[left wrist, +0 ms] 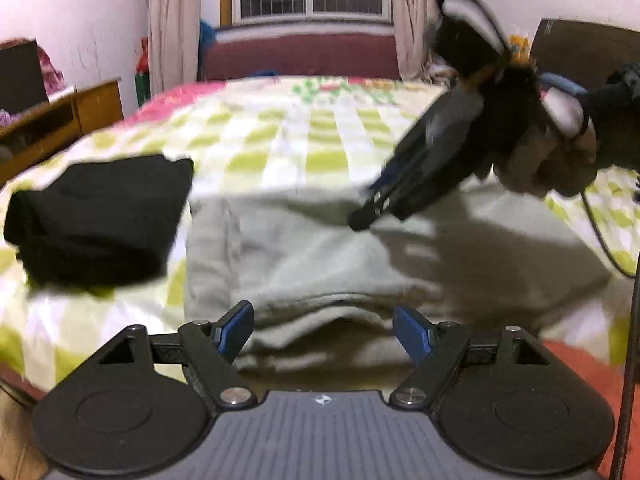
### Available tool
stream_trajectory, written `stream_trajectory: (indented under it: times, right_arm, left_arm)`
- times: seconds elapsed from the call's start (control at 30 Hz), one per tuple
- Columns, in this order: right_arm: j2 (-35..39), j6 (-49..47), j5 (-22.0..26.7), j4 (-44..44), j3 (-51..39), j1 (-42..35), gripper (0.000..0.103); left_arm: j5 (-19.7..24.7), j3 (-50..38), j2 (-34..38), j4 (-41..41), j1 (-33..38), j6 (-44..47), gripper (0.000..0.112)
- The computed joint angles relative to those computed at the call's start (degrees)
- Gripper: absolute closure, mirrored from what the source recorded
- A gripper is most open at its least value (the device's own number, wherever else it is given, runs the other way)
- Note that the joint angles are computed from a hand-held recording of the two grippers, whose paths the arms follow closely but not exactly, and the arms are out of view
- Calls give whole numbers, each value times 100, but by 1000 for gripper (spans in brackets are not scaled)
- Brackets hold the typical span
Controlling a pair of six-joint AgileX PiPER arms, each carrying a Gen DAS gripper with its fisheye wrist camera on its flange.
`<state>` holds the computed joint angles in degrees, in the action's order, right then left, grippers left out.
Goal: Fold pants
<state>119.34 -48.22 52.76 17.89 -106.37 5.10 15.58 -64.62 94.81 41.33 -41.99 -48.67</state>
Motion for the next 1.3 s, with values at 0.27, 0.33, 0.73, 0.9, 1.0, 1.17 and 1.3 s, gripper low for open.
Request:
stream_trajectory:
  times: [0.27, 0.33, 0.73, 0.9, 1.0, 1.17, 1.3]
  right_arm:
    - [-547, 627, -327, 686, 582, -526, 74]
    - [-1250, 470, -557, 1067, 1377, -1075, 66]
    - [-1657, 425, 382, 2698, 3135, -3642, 53]
    - [-1317, 162, 612, 3458, 3193, -3843, 74]
    - [-1199, 184, 1302, 4113, 3212, -4142, 95]
    - [-1147, 169, 549, 4032, 3161, -4016, 97]
    - [-1261, 175, 362, 3908, 3032, -4577, 98]
  left_arm:
    - [589, -1154, 892, -1207, 55, 1450, 22]
    - [816, -1247, 974, -1520, 74, 1824, 22]
    - [1288, -1692, 1191, -916, -316, 1562, 21]
    - [1714, -2289, 1473, -837, -426, 1828, 21]
    - [1778, -2407, 1467, -835, -479, 1931, 21]
    - [2156, -2952, 1641, -1048, -630, 2435, 21]
    - [2370, -3121, 1581, -1033, -793, 2747, 19]
